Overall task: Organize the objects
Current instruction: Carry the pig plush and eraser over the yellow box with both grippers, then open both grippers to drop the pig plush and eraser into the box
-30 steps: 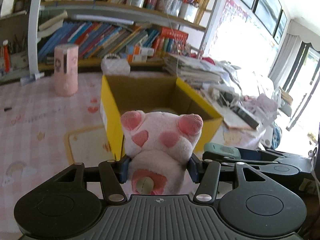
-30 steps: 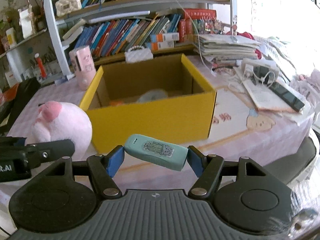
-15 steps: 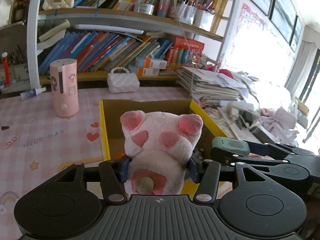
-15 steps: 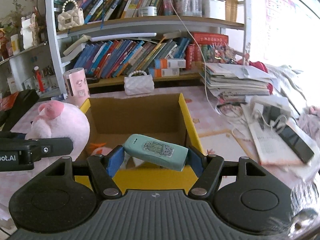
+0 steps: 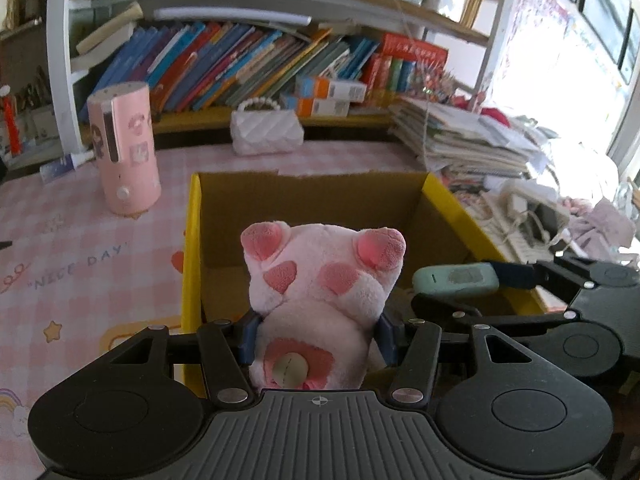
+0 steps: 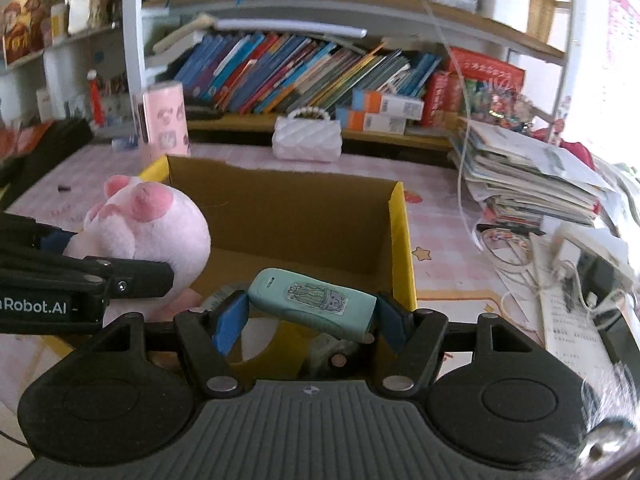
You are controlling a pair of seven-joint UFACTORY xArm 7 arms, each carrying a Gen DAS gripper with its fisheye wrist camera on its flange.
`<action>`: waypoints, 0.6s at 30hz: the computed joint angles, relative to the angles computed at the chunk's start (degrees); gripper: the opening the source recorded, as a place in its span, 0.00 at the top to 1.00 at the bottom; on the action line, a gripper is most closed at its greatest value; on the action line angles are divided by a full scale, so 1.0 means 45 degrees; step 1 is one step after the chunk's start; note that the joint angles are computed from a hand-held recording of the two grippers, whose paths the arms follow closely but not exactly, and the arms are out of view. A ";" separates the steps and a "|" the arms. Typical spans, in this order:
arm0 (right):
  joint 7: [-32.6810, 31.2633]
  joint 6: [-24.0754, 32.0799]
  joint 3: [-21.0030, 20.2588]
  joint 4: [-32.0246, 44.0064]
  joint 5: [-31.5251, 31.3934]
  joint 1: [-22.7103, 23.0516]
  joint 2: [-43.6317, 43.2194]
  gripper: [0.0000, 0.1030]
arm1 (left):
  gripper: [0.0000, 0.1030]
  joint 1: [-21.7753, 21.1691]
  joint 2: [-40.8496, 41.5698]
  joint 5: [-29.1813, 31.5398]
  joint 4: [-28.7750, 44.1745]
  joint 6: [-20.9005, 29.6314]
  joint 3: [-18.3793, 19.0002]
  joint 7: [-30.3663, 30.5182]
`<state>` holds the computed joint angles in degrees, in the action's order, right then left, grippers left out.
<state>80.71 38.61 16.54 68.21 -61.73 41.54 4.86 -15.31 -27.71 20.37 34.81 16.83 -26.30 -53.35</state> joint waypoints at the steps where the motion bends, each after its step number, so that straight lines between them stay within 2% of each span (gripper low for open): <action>1: -0.0287 -0.0122 -0.0031 0.0038 0.0025 -0.0052 0.0095 0.36 | 0.47 0.0043 0.0121 -0.0006 0.0037 0.0056 -0.0013 -0.0032; 8: -0.1534 -0.0348 -0.0328 0.0409 -0.0250 0.0006 0.0623 0.36 | 0.44 0.0759 0.0420 0.1278 0.0388 0.0410 -0.0678 -0.0615; 14: -0.2280 -0.0699 -0.0531 0.0488 -0.0092 0.0005 0.0749 0.36 | 0.39 0.0750 0.0444 0.1883 0.0508 0.0718 -0.0685 -0.1017; 15: -0.2352 -0.0836 -0.0555 0.0451 -0.0021 -0.0024 0.0724 0.36 | 0.37 0.0706 0.0391 0.1895 0.0479 0.0691 -0.0633 -0.1111; 18: -0.3061 -0.1154 -0.0554 0.0478 0.0558 -0.0120 0.0770 0.36 | 0.20 0.0910 -0.0175 0.1882 -0.0008 -0.0277 -0.0631 -0.1945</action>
